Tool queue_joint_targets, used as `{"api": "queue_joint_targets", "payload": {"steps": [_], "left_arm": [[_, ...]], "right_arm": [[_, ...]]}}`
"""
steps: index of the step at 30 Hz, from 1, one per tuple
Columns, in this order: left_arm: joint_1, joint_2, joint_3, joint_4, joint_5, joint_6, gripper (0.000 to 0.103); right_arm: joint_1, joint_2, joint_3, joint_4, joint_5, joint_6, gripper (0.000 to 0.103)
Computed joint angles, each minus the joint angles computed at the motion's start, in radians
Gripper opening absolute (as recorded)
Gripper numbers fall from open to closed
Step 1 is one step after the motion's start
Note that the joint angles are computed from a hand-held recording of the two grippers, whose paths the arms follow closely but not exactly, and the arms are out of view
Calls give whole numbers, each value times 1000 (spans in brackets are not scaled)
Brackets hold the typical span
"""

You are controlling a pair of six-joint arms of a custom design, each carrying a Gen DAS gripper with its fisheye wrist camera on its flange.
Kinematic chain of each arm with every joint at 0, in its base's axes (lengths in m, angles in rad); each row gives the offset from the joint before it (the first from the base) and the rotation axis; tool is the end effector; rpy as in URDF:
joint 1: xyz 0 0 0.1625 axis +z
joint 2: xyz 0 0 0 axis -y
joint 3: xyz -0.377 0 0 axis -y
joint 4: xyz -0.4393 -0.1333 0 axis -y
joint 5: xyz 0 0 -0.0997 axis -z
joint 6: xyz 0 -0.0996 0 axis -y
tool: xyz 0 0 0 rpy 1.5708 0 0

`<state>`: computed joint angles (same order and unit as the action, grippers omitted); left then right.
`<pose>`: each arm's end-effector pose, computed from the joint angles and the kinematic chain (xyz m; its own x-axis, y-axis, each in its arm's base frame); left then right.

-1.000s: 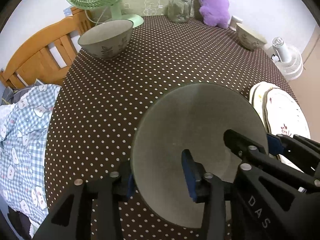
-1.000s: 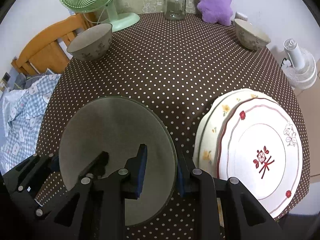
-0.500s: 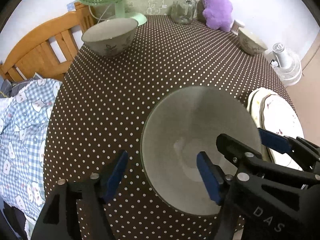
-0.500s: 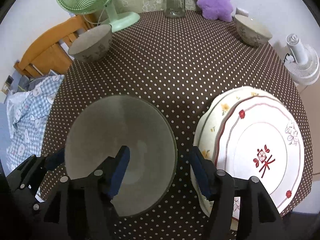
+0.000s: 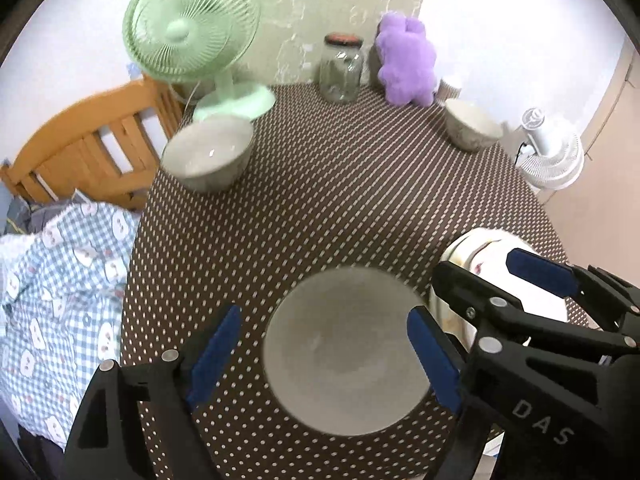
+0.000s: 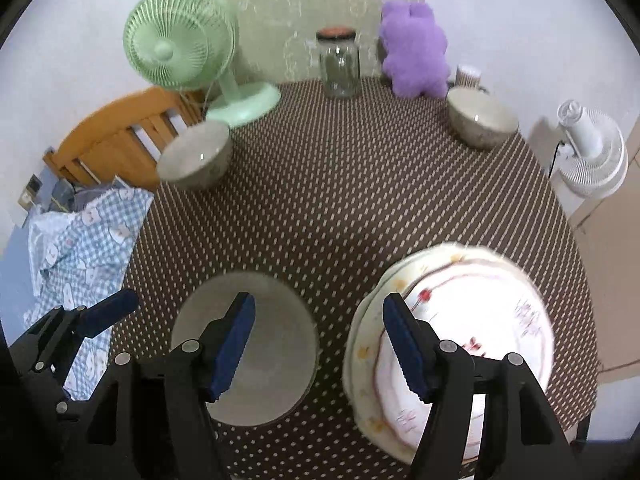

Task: Organize plates and bowls
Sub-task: 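Move both tools to the grey-green bowl beside the purple plush toy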

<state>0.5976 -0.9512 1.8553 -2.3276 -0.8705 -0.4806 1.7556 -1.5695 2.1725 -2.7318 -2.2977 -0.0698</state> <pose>-0.3667 -0.4885 0.0342 -0.6902 0.3504 -0.6331 0.5623 0.8104 -0.1646 0.1553 -0.4657 0.2800 -0.7864 0.1499 0.5993 -0.2112 0.8464 -0.4889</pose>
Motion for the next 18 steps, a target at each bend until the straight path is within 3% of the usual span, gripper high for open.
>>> {"api": "queue_joint_targets", "payload": {"steps": [6, 18], "left_arm": [[-33, 54, -66, -2, 36, -36, 88], [-74, 239, -282, 51, 63, -121, 88]], "right_arm": [[0, -34, -45, 16, -2, -72, 70], [-107, -107, -150, 116, 108, -225, 75]]}}
